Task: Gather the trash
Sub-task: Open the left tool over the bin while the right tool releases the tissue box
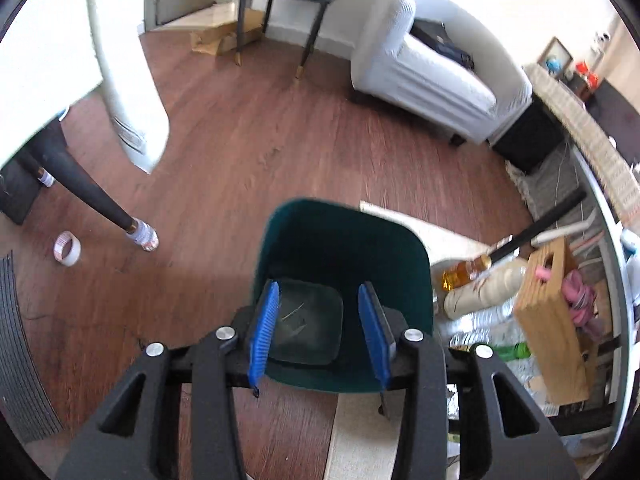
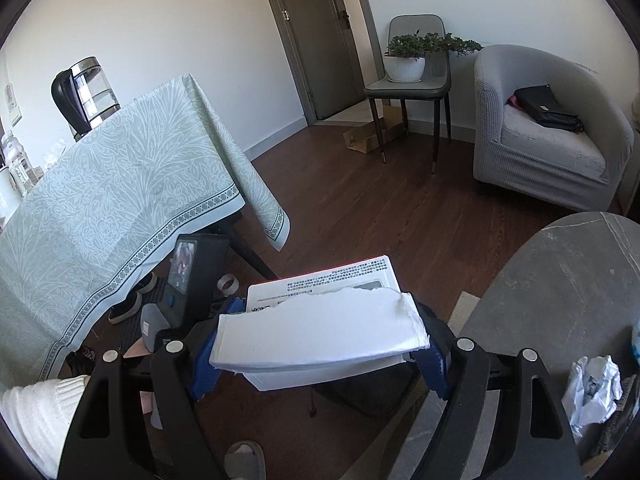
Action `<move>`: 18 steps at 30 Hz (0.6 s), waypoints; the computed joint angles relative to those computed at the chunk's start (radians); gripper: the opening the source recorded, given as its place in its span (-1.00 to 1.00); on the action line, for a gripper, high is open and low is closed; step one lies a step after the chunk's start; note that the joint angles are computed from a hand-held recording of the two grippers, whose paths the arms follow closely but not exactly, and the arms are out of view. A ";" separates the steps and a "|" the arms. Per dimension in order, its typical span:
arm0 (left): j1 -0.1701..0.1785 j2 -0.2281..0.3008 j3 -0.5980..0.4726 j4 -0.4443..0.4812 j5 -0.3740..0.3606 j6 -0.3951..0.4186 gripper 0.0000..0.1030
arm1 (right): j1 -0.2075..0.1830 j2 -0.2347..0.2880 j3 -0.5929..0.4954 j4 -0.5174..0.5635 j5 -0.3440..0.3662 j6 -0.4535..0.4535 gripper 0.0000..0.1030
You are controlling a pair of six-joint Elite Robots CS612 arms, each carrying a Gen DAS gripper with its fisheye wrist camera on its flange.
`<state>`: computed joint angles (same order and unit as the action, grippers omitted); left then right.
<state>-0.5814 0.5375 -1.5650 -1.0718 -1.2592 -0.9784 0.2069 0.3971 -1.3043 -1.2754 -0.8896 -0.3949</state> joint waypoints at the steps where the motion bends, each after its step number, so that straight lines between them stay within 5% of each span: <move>1: -0.001 -0.003 -0.005 -0.002 0.020 -0.003 -0.13 | 0.006 -0.001 0.008 -0.007 -0.004 0.009 0.55; 11: -0.016 -0.001 -0.122 0.090 0.172 -0.027 -0.08 | 0.075 0.004 0.080 -0.044 -0.110 0.039 0.56; 18: -0.006 0.008 -0.152 0.087 0.149 0.010 -0.39 | 0.108 0.003 0.168 -0.063 -0.213 0.070 0.57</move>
